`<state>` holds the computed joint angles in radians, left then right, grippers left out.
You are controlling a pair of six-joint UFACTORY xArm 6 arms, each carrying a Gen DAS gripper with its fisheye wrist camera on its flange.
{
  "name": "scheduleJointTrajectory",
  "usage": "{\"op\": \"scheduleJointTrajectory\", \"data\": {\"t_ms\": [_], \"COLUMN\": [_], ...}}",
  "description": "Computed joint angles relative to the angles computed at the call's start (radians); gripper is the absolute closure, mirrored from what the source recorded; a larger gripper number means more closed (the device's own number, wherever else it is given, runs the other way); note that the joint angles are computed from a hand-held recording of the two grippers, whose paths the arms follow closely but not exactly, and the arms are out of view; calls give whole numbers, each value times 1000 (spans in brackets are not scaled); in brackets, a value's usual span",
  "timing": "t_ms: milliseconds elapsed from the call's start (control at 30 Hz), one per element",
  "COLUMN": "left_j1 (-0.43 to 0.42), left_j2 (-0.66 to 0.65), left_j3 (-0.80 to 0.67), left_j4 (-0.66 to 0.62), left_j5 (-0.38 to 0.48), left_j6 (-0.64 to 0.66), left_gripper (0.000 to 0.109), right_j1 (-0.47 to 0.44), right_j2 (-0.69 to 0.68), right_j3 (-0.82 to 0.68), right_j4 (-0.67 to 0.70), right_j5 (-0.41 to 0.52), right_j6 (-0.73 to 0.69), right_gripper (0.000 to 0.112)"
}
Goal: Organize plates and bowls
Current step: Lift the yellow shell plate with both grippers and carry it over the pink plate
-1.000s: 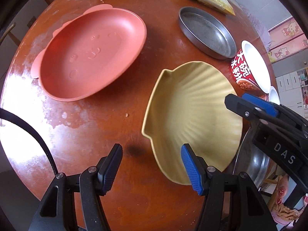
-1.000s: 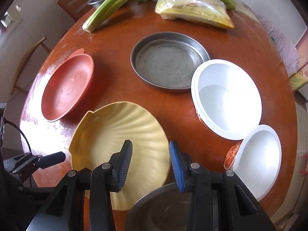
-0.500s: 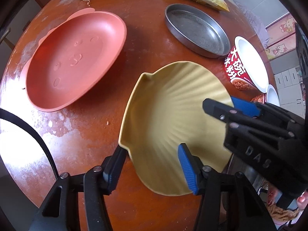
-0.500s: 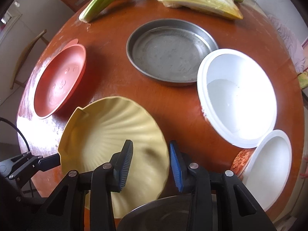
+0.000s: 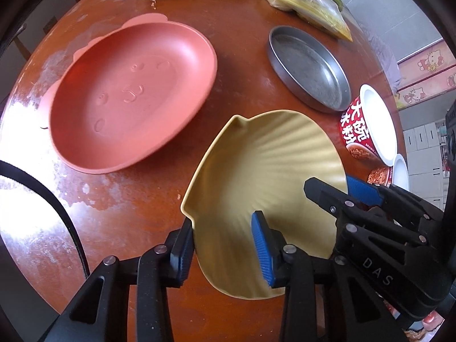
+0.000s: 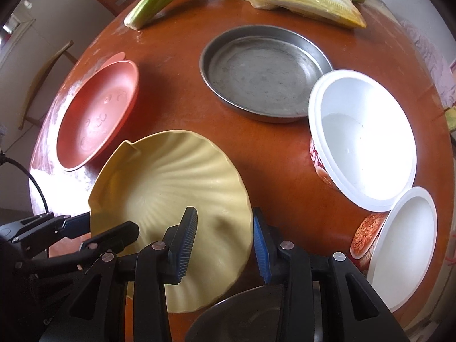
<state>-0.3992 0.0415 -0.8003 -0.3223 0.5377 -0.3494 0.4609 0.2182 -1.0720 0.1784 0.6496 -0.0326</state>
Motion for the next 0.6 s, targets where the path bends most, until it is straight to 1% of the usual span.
{"op": "scheduleJointTrajectory", "data": {"t_ms": [133, 233, 433, 600], "left_j1": [-2, 11, 30, 44], "left_j2": [-35, -82, -132, -177], "left_j3": [19, 52, 77, 103], "left_j4": [5, 2, -8, -8], "left_j5": [-2, 2, 7, 14], "left_j6": [3, 20, 40, 46], "left_gripper": [69, 69, 69, 69], "right_j1": [7, 10, 20, 38], "right_j2": [-3, -13, -39, -64], "right_j3": [-11, -11, -6, 2], "right_j4": [0, -3, 0, -26], "right_j5": [-2, -7, -9, -18], "right_j6": [9, 15, 26, 53], "right_gripper": [73, 73, 73, 73]}}
